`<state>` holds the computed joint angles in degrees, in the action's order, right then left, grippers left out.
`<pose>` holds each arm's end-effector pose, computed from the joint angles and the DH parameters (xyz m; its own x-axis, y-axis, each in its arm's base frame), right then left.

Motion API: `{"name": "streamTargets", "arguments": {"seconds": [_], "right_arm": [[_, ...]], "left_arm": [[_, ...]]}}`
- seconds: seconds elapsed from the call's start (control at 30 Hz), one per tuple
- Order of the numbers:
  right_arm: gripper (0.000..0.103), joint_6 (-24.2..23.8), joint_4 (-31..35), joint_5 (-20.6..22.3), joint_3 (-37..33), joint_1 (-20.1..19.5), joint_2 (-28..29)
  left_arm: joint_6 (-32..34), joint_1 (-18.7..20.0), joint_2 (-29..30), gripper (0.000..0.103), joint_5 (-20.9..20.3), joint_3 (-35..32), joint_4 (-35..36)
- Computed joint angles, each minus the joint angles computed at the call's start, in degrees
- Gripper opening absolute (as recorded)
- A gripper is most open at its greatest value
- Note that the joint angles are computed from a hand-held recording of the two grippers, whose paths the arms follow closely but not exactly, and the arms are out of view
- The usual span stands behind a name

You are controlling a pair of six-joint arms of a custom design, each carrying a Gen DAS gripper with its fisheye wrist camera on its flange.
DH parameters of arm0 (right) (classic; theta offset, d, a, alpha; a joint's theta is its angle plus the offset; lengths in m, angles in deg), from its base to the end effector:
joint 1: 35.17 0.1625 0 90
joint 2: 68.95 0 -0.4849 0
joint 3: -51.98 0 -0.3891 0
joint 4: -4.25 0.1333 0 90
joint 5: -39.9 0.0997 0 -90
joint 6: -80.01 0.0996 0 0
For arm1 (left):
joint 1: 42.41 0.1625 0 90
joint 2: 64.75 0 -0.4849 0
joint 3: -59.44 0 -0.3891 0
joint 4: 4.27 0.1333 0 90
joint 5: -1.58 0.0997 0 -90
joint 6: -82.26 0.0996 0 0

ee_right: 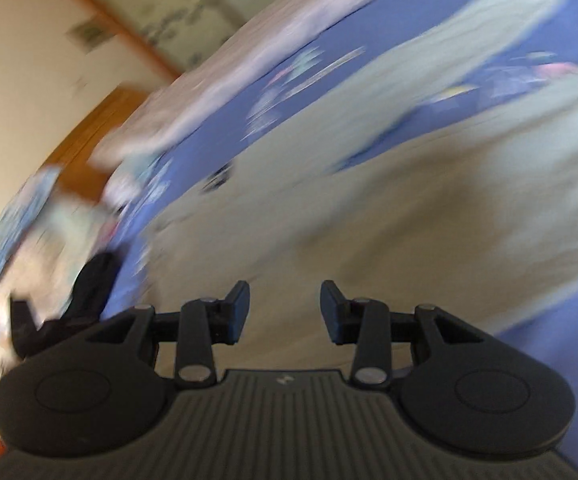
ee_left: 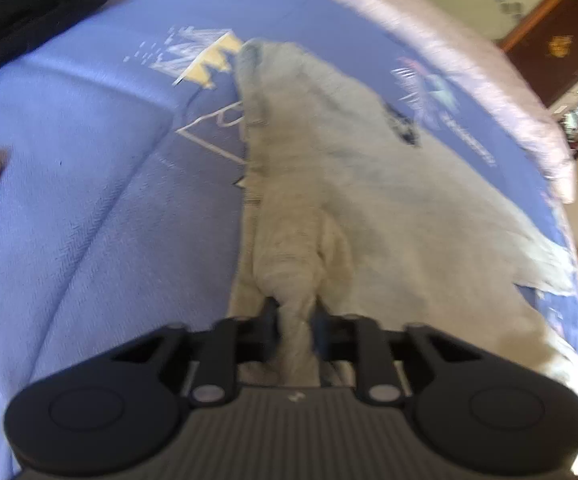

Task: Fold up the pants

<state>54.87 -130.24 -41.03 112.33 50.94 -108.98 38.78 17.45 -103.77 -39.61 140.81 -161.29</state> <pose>0.0898 -0.8755 0.2904 -0.9222 -0.3843 0.0437 -0.3644 0.8251 -0.4318 -0.2127 -0.7811 0.1877 -0.8417 -0.4979 -0.2090 -0.1693 0.6109 -0.7734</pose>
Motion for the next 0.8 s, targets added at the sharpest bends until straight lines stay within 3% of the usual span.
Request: {"name": "streamTargets", "arguments": {"seconds": [0.17,0.23,0.3,0.33,0.4,0.47,0.6,0.8], "right_arm": [[0.042,-8.8,5.8,-0.3,-2.7,4.9,3.5],[0.042,-11.7,8.1,0.5,-2.2,6.0,4.0],[0.042,-13.3,11.0,0.1,-2.8,6.9,5.1],[0.042,-13.9,12.8,-1.1,-3.8,7.5,6.2],[0.042,-15.1,15.3,-6.5,-3.7,8.3,7.3],[0.043,-15.8,14.6,-10.5,-2.5,8.8,7.8],[0.043,-16.9,15.3,-5.7,-2.2,7.8,6.2],[0.043,-9.6,6.1,-3.6,0.1,5.5,4.0]], "left_arm": [[6.4,-4.7,-3.8,0.011,1.7,11.8,-19.0],[6.1,-5.7,-5.4,0.013,1.4,16.0,-22.9],[2.4,-5.7,-6.1,0.020,2.2,17.7,-19.8],[-1.5,-5.5,-6.5,0.021,3.5,17.7,-15.0],[-8.8,-4.4,-7.2,0.045,2.8,18.0,-9.8],[-10.3,-4.2,-7.8,0.046,1.1,19.6,-13.1],[-8.1,-5.6,-8.1,0.056,2.9,20.0,-14.7],[-7.6,-5.2,-6.8,0.063,-6.0,19.9,-17.5]]}}
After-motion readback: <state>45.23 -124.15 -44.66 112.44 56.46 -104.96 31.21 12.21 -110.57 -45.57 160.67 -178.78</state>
